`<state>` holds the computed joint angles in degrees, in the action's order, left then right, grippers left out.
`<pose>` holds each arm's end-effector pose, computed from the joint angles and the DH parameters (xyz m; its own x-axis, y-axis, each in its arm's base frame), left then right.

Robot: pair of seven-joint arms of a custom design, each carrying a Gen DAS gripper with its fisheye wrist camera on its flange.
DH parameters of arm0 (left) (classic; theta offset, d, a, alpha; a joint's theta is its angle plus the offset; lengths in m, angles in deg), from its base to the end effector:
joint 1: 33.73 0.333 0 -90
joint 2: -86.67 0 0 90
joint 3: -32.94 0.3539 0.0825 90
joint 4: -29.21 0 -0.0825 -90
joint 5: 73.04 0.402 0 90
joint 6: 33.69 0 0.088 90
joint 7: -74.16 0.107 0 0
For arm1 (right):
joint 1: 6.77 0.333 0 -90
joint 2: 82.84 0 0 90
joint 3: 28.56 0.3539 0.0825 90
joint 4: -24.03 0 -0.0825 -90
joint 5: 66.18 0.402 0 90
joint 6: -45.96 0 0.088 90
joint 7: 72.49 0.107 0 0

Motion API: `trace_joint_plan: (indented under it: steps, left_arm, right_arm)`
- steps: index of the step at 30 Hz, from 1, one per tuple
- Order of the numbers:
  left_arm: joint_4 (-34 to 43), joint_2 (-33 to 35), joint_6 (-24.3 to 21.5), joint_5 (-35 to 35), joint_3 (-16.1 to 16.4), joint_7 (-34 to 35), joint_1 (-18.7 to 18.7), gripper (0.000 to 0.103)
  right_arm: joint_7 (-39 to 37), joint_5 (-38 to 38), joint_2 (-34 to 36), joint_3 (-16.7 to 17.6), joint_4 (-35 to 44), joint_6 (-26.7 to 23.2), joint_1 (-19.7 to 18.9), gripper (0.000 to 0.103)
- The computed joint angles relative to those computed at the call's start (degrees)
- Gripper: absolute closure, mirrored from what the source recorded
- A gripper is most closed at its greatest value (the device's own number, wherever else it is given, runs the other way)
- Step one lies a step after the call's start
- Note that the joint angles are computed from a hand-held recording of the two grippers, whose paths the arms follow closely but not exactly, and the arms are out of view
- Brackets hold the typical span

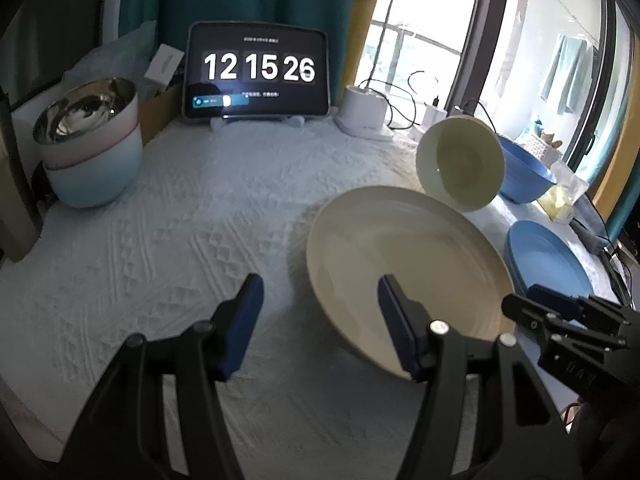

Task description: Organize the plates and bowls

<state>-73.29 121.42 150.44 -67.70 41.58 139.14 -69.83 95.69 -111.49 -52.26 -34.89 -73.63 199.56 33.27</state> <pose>0.6439 -0.3667 0.3316 -0.2686 -0.9482 0.1699 -0.6955 0.0689 -0.7152 0.5941 0.4375 0.3461 -0.0831 -0.9948 -0.0590 -0.7752 0.1017 -0.6234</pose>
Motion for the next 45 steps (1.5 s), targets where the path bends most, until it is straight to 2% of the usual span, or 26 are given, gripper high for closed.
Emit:
trace_joint_plan:
  steps: [16,23,30,38,45]
  left_arm:
    - [4.80,2.67,-5.16,2.68,-8.86,3.22,7.75,0.042]
    - [6.28,3.66,-7.51,3.88,-9.91,3.47,8.34,0.042]
    - [7.16,4.28,-8.60,4.53,-13.13,5.80,10.65,0.043]
    - [6.57,3.83,-8.40,4.21,-12.33,5.63,9.96,0.060]
    - [4.59,2.63,-6.61,4.75,-11.15,5.21,8.86,0.060]
  right_arm:
    - [-5.77,9.34,3.59,1.75,3.28,-1.04,-1.64,0.063]
    - [-7.85,10.91,4.51,0.65,4.42,-1.60,-0.83,0.063]
    - [-8.03,10.55,4.70,-0.12,4.64,-1.21,-0.21,0.063]
    - [-7.73,9.76,4.32,-0.54,4.22,-0.70,0.22,0.066]
    - [-6.01,7.90,3.54,-1.27,3.51,-0.71,0.95,0.067]
